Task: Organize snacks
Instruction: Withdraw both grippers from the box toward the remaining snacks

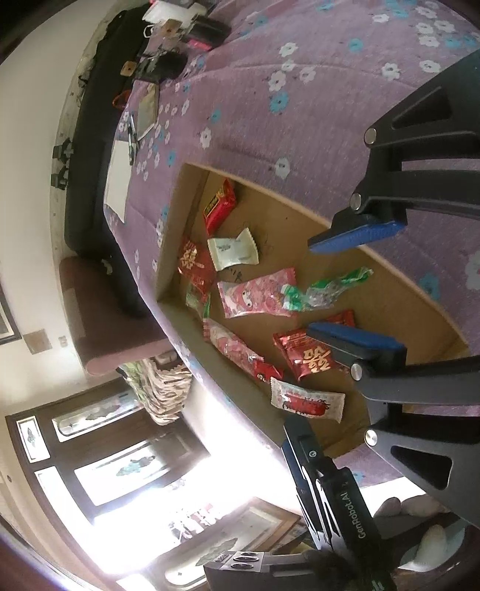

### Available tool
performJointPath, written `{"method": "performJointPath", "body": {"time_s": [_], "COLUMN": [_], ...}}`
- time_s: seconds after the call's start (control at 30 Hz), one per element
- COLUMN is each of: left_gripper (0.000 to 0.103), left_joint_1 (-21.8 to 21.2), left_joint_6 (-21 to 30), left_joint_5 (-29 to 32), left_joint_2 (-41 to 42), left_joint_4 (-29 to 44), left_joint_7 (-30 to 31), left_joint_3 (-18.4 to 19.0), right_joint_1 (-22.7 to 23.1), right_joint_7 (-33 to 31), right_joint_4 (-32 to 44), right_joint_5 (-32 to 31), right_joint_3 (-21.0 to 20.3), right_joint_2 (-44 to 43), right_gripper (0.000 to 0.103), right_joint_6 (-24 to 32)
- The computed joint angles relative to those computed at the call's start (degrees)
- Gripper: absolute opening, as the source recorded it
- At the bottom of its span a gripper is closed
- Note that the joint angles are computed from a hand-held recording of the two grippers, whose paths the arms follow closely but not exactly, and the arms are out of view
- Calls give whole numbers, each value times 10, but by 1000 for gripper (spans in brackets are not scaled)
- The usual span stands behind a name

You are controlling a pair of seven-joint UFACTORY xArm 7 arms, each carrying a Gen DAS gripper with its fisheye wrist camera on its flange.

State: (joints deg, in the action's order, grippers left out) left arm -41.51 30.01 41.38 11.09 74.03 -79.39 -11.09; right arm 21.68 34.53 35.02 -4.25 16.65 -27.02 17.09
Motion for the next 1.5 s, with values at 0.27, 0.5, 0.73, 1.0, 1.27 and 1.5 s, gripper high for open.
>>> {"method": "performJointPath", "body": {"time_s": [0.27,0.5,0.73,1.0,1.27,1.5], "left_gripper": [69,69,74,74,74,75], "left_joint_1": [-10,-23,-66,-122,-165,-202], "left_joint_6": [10,19,62,115,170,228], "left_joint_5": [6,5,-7,-51,-83,-100], "left_joint_2": [-8,8,60,133,184,248], "left_joint_4": [2,28,106,203,279,379], "left_joint_7": [-8,11,79,168,231,284], "left_joint_3": [-6,-15,-19,-4,16,35], "right_joint_1": [5,-46,-18,-64,-135,-221], "right_joint_7": [11,61,53,33,-19,-71], "right_joint_4": [-38,-93,-170,-244,-266,-280], "right_joint_5": [21,-17,24,58,56,56], "right_joint_3": [-7,36,-58,-103,-137,-183], "right_joint_2": [-45,-130,-217,-348,-432,-488], "right_gripper": [48,59,64,64,64,65], "right_joint_6": [-5,-10,14,76,143,192]}}
